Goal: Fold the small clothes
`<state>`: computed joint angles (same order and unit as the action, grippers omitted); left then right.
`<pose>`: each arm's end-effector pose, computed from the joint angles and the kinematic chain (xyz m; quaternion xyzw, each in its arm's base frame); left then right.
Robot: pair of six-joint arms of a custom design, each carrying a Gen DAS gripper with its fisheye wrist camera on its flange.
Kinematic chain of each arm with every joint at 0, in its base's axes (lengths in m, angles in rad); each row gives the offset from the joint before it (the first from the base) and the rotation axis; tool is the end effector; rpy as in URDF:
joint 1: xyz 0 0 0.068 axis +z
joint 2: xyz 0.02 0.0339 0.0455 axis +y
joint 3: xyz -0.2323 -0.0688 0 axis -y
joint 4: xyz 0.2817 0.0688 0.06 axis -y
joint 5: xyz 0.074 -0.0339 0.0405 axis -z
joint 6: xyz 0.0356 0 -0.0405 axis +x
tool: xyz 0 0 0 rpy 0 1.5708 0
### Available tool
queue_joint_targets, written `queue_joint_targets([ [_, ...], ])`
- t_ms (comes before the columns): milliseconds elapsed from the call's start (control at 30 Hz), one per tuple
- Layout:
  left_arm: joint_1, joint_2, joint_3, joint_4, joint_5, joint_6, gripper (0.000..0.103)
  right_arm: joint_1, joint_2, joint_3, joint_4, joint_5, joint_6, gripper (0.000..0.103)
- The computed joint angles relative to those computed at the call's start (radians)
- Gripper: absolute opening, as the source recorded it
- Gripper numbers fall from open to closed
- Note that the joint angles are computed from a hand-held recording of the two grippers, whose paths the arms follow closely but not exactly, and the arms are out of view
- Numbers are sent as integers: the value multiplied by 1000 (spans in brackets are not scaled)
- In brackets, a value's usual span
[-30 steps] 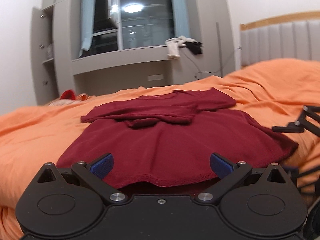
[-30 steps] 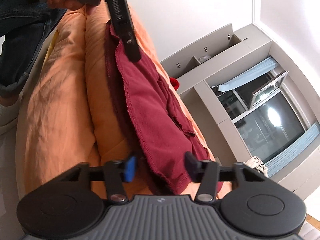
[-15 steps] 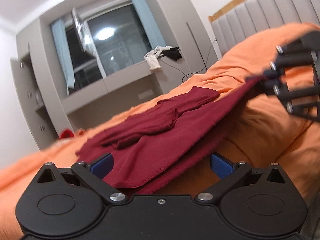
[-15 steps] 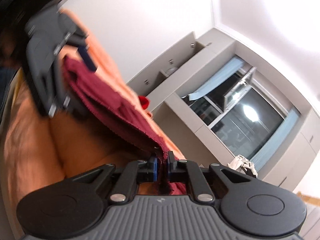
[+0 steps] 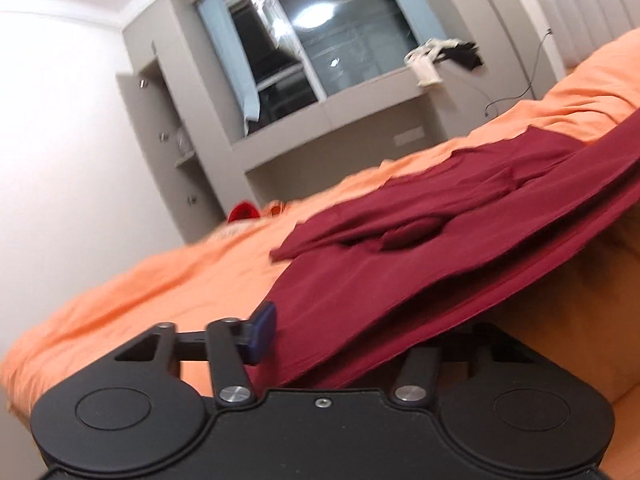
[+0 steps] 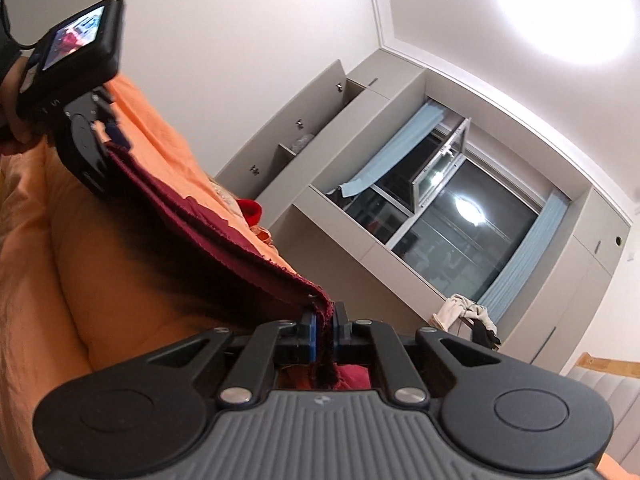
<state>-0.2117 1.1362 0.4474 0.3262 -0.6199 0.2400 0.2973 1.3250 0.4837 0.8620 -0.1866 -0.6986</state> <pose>0.2723 -0.0374 0.1549 0.0067 0.8027 0.2587 0.5373 0.2896 0.0956 0.1711 -0.3912 0.5803 -0.0779 0.7100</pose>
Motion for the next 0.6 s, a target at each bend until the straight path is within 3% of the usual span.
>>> queue_joint_targets([
  [133, 95, -66, 15, -119, 95, 32, 38, 1, 0, 20, -13, 17, 17, 7],
  [267, 167, -122, 20, -165, 152, 91, 25, 14, 17, 37, -9, 52, 8, 7],
  [367, 216, -147, 26, -196, 209, 82, 5, 21, 15, 33, -21, 65, 8, 7],
  [600, 152, -350, -75, -149, 204, 68, 4, 9, -121, -12, -115, 79, 15, 6],
])
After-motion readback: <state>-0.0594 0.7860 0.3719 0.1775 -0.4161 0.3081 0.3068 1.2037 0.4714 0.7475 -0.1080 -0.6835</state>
